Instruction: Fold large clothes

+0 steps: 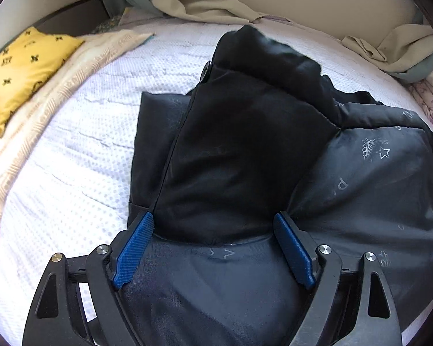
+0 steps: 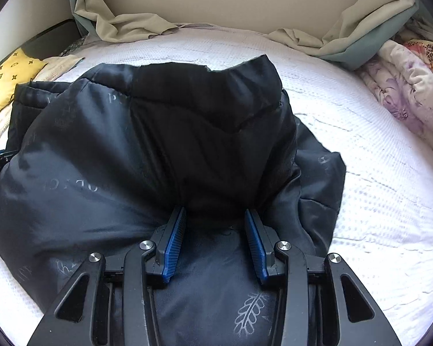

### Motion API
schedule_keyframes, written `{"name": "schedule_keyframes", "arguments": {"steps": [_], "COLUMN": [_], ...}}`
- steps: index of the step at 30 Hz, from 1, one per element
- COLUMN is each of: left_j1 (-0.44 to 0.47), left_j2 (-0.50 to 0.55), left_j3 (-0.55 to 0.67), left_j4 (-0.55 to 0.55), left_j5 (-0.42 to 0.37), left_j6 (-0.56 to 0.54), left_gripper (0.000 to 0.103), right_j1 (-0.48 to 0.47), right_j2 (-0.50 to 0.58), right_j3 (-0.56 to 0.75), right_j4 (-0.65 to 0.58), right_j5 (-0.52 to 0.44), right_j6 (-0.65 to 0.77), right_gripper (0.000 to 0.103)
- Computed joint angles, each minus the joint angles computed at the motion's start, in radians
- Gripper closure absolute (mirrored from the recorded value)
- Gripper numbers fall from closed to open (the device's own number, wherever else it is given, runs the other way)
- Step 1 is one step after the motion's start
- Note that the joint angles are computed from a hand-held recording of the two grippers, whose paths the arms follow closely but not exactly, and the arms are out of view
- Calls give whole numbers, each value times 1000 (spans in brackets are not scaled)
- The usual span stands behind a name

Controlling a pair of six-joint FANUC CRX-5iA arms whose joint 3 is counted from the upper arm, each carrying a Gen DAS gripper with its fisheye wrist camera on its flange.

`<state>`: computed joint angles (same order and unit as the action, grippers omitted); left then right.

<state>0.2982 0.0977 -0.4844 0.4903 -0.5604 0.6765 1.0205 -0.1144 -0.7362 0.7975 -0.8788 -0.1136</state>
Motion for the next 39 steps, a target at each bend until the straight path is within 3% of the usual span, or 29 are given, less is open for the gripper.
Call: {"name": "schedule_keyframes", "arguments": {"steps": [3,6,7,9,14,19,23,29,32,34,39], "left_j1": [15,23,26,43,131,196,248,285,290,293,273], "left_j2": [18,-9,-26,-53,-54,41,93,170,204,222,231], "left_j3": [30,55,58,53,90,187,213,243,247,249,252], "left_j4": [-2,-49,-42,13,111,83,61,84,93,108,101], "left_j5": [-48,-79,-87,-122,-305,-485,-572,-686,-716,-725,-703], "left_j6": [18,37,21,-37,-124,-71,-24,-21,3,15,28], "left_gripper": [11,12,12,12,11,10,10,10,10,14,26], "right_j1": [-9,-7,0,12,61,60,75,18,-42,-63,-94], "right_j2": [5,-32,-66,-123,-292,-456,-548,-540,-542,-550,-520], "right_j3": [-9,8,8,-8,-61,-154,-235,-280,-355,-392,-382], "right_j4": [20,-35,-41,-18,-15,-113,-152,-278,-226,-180,-245], "right_j5": [24,26,17,27,8,107,166,294,462,524,588], "right_j6": [-35,-7,-7,-43,-185,-289,-406,-421,-512,-560,-459], "right_gripper": [65,63,60,41,28,26,26,26,24,25,39]}}
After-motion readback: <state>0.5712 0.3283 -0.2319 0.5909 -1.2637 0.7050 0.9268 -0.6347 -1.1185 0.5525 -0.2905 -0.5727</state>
